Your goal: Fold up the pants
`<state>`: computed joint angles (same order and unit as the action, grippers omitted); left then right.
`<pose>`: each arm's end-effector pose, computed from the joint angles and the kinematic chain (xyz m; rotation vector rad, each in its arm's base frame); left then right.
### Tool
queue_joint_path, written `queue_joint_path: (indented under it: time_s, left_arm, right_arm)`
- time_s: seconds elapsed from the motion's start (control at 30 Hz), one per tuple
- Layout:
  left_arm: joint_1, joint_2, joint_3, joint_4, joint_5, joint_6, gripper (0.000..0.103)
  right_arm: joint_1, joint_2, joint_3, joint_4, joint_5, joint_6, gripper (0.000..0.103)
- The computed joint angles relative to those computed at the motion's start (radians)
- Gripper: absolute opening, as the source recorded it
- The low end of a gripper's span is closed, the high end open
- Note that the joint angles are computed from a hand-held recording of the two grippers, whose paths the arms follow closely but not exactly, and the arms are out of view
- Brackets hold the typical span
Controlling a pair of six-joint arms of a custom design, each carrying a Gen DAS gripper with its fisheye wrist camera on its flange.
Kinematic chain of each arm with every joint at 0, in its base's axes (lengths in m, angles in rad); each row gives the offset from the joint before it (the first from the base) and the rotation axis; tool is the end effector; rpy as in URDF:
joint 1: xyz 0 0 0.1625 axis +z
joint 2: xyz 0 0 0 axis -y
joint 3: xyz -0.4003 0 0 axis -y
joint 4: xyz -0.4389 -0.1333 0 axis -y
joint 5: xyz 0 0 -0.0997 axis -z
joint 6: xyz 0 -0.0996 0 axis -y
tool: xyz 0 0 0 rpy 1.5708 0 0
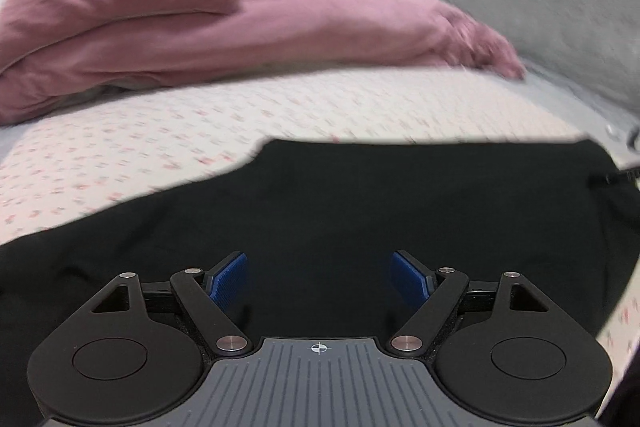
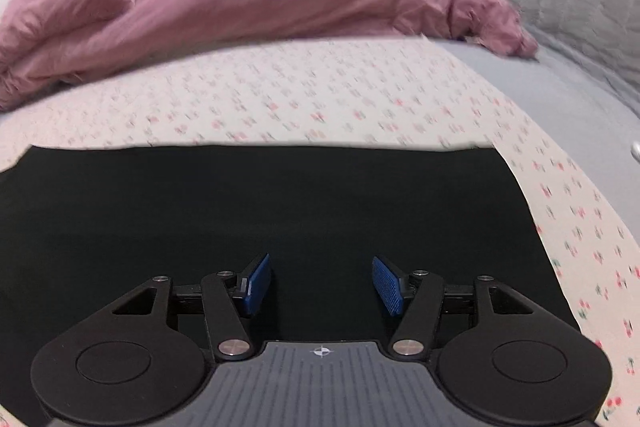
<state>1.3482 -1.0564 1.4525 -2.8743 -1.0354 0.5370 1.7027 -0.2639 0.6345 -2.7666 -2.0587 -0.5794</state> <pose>0.0182 -0.7534 0.3675 0.5669 2.2500 -1.0089 0.2079 -0.9084 0.1215 0.5800 -2.2992 0.8759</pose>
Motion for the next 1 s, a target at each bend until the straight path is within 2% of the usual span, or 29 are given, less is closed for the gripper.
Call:
queue_joint_path:
  time_s: [0.03, 0.1, 0.13, 0.27, 0.3, 0.43, 0.53, 0.77, 0.83, 1.0]
  left_arm:
    - [-0.003, 0.007, -0.002, 0.022, 0.020, 0.009, 0.081]
    - [-0.009, 0.025, -0.003, 0.032, 0.082, 0.018, 0.081]
    - [-0.013, 0.029, 0.000, 0.032, 0.114, 0.020, 0.081]
    - [-0.016, 0.022, 0.015, 0.020, 0.096, 0.016, 0.081]
    - [-0.017, 0.020, 0.017, 0.021, 0.084, 0.010, 0.081]
    - [-0.030, 0.010, 0.042, 0.010, 0.057, 0.007, 0.082]
    - [-0.036, 0.012, 0.044, 0.023, 0.024, -0.018, 0.082]
    - [-0.055, 0.039, 0.025, 0.053, 0.000, -0.069, 0.085]
    - [-0.058, 0.048, 0.017, 0.063, -0.003, -0.073, 0.086]
    - [-0.068, 0.070, 0.004, 0.077, 0.011, -0.078, 0.086]
  right_arm:
    - [-0.005, -0.007, 0.008, -0.014, -0.004, -0.010, 0.056]
    - [0.001, 0.027, -0.033, -0.084, -0.105, -0.048, 0.056]
    - [0.003, 0.043, -0.057, -0.111, -0.148, -0.049, 0.060]
    - [-0.007, -0.038, 0.046, -0.122, -0.105, 0.056, 0.061]
    - [-0.006, -0.055, 0.074, -0.148, -0.097, 0.053, 0.062]
    - [-0.001, -0.096, 0.142, -0.243, -0.105, 0.048, 0.076]
    - [-0.007, -0.120, 0.184, -0.283, -0.127, 0.042, 0.080]
    - [-0.026, -0.142, 0.204, -0.244, -0.194, 0.083, 0.080]
    - [-0.032, -0.145, 0.201, -0.195, -0.211, 0.113, 0.080]
    - [-0.046, -0.163, 0.213, -0.141, -0.177, 0.171, 0.083]
